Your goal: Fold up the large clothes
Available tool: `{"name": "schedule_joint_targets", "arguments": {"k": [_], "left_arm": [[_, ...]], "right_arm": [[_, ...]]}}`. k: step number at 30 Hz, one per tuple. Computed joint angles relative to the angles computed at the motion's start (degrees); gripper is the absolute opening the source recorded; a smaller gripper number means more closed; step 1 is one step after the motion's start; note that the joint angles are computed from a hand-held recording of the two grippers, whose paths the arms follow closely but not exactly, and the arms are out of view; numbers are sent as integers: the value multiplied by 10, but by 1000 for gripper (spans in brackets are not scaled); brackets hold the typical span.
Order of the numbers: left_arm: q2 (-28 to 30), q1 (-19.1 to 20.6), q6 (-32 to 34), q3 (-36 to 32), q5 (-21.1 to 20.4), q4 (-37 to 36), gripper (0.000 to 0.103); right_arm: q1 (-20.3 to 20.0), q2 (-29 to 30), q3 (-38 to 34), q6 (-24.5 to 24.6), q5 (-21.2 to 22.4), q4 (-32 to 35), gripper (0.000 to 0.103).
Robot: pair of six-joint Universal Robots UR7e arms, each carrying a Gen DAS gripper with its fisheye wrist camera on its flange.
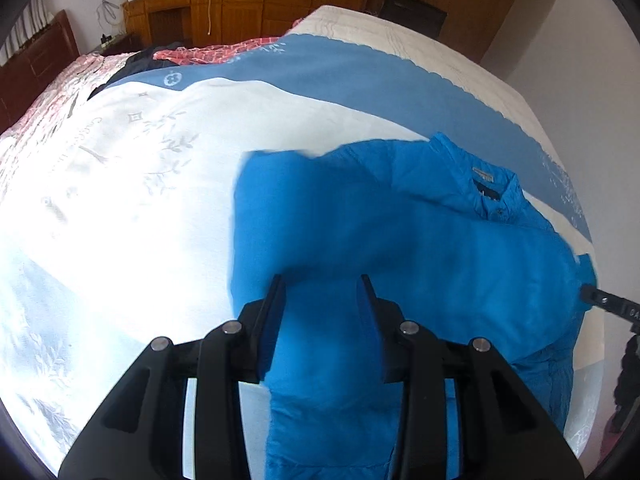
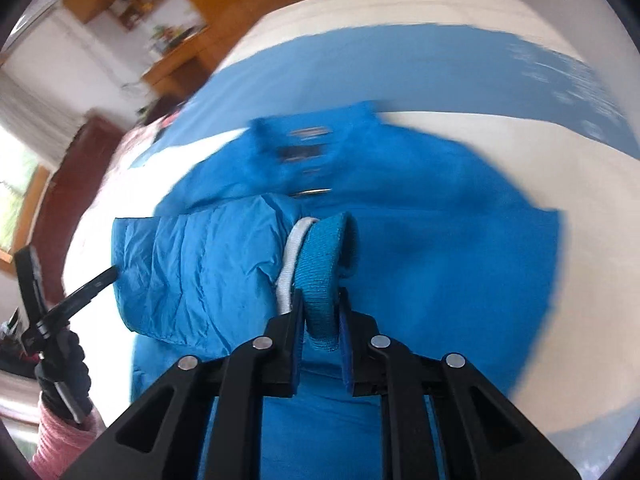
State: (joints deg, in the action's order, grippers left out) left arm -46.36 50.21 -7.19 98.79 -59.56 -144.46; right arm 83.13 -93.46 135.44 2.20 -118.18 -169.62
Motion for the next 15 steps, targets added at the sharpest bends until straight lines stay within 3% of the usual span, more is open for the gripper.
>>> {"name": "schedule_joint_targets", "arguments": {"k": [2, 5, 9, 12, 15], "left_arm": [[10, -3, 3, -1, 0, -1, 36], [27, -1, 0, -12, -14, 11, 36], [54, -6, 11, -20, -9, 10, 36], [72, -5, 10, -29, 4, 15, 37], [79, -2, 13, -33, 11, 15, 37]], "right_arm": [[-22, -41, 19, 9, -10, 3, 15], [-74, -104, 49, 10, 19, 13, 15], [-125, -144, 74, 2, 48, 8, 15], [-144, -124, 81, -4, 39, -4, 15], [-165, -100, 81, -6, 56, -21, 16]]}}
